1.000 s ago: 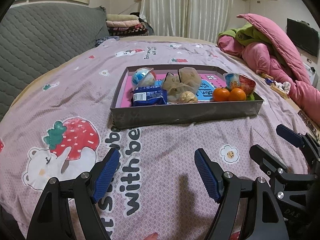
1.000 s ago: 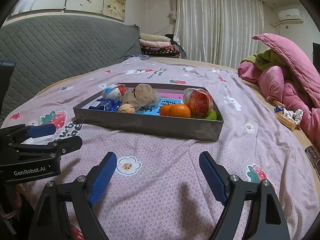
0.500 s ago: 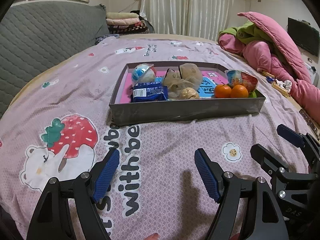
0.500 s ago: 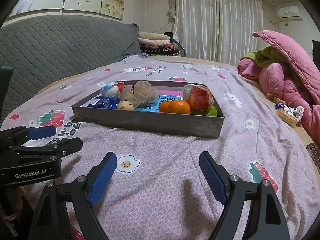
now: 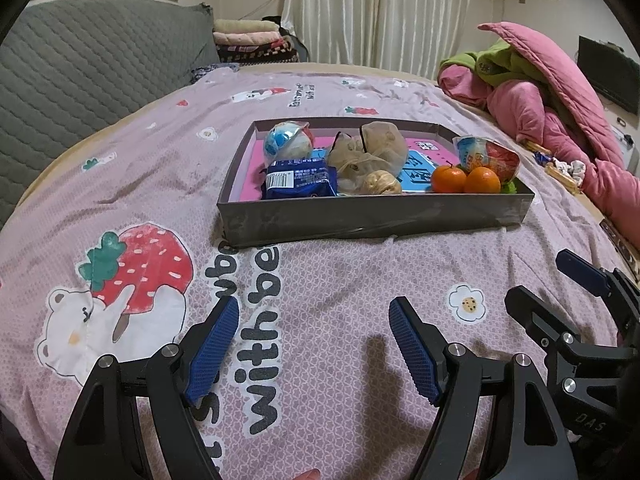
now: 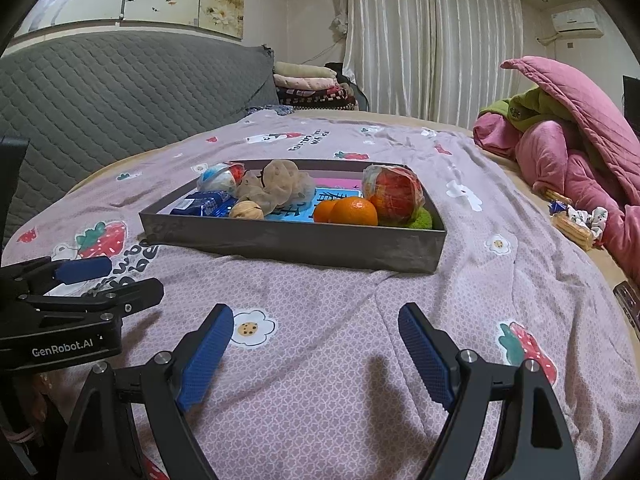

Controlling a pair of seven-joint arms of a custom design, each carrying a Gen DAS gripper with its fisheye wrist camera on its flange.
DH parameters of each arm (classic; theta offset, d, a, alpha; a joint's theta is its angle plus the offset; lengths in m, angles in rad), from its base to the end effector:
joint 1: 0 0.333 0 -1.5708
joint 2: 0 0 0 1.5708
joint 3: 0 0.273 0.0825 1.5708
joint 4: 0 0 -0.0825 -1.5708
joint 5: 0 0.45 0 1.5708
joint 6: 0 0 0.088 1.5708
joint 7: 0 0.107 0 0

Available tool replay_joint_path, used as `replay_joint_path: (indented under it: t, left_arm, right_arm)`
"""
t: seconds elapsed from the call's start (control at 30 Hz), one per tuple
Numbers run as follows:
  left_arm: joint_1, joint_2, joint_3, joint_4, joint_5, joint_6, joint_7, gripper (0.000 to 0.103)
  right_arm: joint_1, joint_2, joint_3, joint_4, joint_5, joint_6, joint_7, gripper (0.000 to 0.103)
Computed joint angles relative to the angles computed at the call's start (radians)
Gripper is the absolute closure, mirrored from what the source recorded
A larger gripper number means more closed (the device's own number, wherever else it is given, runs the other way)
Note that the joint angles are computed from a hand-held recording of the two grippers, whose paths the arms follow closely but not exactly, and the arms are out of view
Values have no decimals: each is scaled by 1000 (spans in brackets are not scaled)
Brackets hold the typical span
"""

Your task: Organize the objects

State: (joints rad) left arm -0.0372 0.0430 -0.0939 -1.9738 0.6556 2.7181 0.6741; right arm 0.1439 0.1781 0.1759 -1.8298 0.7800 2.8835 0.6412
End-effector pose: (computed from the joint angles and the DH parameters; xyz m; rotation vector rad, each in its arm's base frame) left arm 0.6602 -0.1088 0.4510 -1.9314 1.4838 -0.6732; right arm 0.6821 0.1770 0.4558 -1.9523 1.0793 -0.5708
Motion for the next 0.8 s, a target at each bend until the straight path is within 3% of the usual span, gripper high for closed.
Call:
replay_joint_path:
  t: [0.8]
  left_arm:
    - [-1, 5, 3, 2, -18, 8, 19, 24]
  right_arm:
    - [0, -1, -3, -1, -8, -17, 4, 19]
